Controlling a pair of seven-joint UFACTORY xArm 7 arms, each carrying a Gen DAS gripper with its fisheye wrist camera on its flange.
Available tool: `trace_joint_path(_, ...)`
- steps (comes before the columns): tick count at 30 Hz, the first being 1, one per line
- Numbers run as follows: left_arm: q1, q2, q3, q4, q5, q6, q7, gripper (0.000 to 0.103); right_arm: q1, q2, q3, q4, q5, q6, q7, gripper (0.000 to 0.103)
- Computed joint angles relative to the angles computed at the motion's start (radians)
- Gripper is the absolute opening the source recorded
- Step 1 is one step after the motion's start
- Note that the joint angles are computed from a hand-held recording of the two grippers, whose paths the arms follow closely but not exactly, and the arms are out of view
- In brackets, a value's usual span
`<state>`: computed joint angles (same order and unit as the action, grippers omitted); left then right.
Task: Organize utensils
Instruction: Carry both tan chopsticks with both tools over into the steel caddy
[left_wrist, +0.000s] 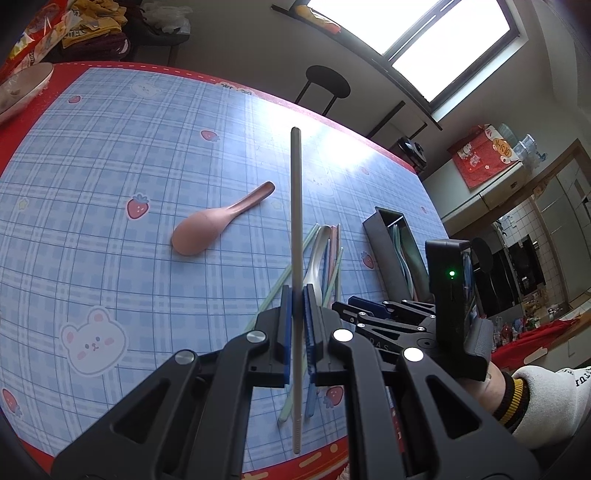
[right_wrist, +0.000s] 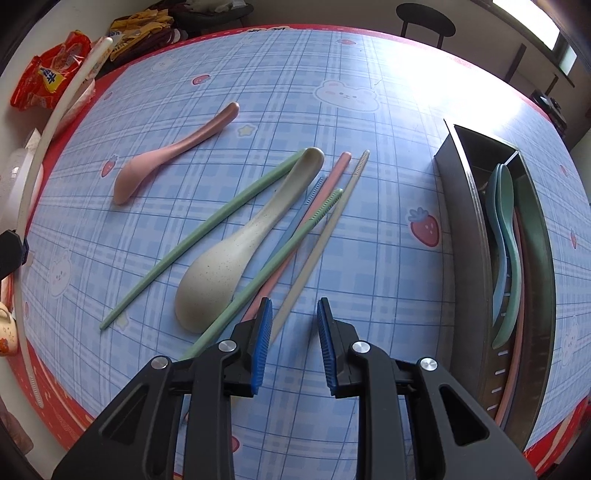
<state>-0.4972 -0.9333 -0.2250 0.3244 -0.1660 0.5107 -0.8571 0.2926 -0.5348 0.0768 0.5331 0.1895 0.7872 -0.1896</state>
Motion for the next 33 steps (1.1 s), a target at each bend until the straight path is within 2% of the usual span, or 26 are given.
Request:
trace_joint_path(4,-0.004,-0.017,0.006,-0.017,-0.004,0.004,-0.002,0.010,-0.005,0.017,0.037,0.004,-0.050,-0.036,0.034,0.022)
trace_joint_path(6,-0.005,-0.026,0.009,-0.027,-0.005,0.004,-0.002,0.010,-0.007,0.028,0.036,0.010,-0.057,-0.047,0.048,0.015)
trace_joint_path(8,-0.005,-0.030,0.010,-0.031,-0.006,0.003,-0.003,0.010,0.001,0.034,0.020,0.008,-0.046,-0.056,0.037,0.009)
trace_joint_path(11,-0.007,-0.029,0.006,-0.032,-0.007,0.000,-0.005,0.010,-0.008,0.017,-0.006,-0.005,-0.030,-0.052,0.026,0.007)
trace_joint_path(18,-0.026,0.033,0.001,-0.008,-0.016,-0.040,-0.011,0.010,-0.026,-0.117,-0.091,-0.062,0.053,-0.001,-0.039,0.007)
trace_joint_path(25,-0.045,0.210,-0.011,0.095,-0.016,-0.106,0.011,0.010,-0.075,-0.244,-0.176,-0.055,0.101,0.079,-0.151,0.007)
trace_joint_path(33,-0.083,0.507,-0.028,0.287,-0.034,-0.207,0.046,0.010,-0.198,-0.240,-0.268,-0.001,0.094,0.114,-0.272,0.007)
